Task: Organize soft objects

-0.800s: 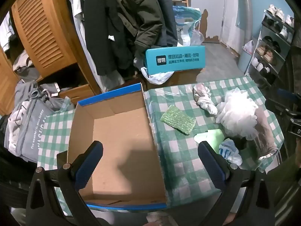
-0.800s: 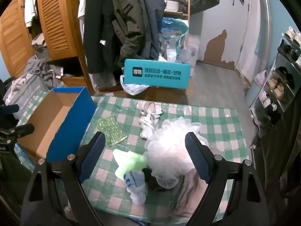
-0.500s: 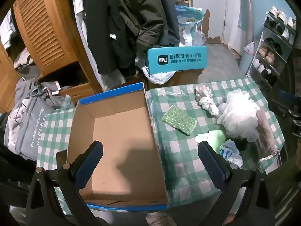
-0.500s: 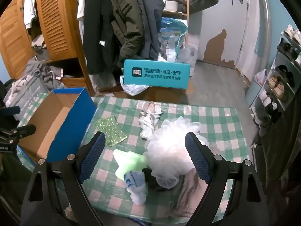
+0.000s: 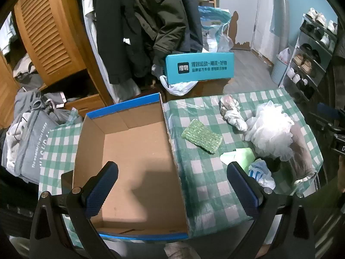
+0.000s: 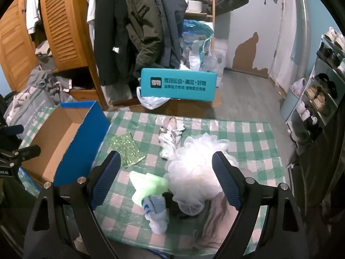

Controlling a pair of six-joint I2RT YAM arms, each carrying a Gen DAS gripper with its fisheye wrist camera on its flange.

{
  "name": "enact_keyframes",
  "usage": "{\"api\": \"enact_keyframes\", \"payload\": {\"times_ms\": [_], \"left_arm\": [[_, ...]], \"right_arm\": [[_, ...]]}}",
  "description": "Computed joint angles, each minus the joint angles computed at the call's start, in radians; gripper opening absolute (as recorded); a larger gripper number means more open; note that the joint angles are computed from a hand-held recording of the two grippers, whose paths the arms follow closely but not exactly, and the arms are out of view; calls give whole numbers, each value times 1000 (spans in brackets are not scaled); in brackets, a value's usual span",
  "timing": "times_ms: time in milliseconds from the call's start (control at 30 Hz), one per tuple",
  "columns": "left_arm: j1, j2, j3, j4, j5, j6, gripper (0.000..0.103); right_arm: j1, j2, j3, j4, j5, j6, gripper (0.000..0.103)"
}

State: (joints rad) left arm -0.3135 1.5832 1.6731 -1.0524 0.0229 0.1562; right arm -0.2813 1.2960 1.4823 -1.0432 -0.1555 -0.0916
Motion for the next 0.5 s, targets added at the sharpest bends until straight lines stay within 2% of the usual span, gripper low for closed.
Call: {"api": "enact_keyframes", "payload": {"times_ms": [500], "left_arm": [[-5,-11,-25,13,-2,-5,102]], "right_arm": [[-3,-2,1,-4,-1,-3,85]]}}
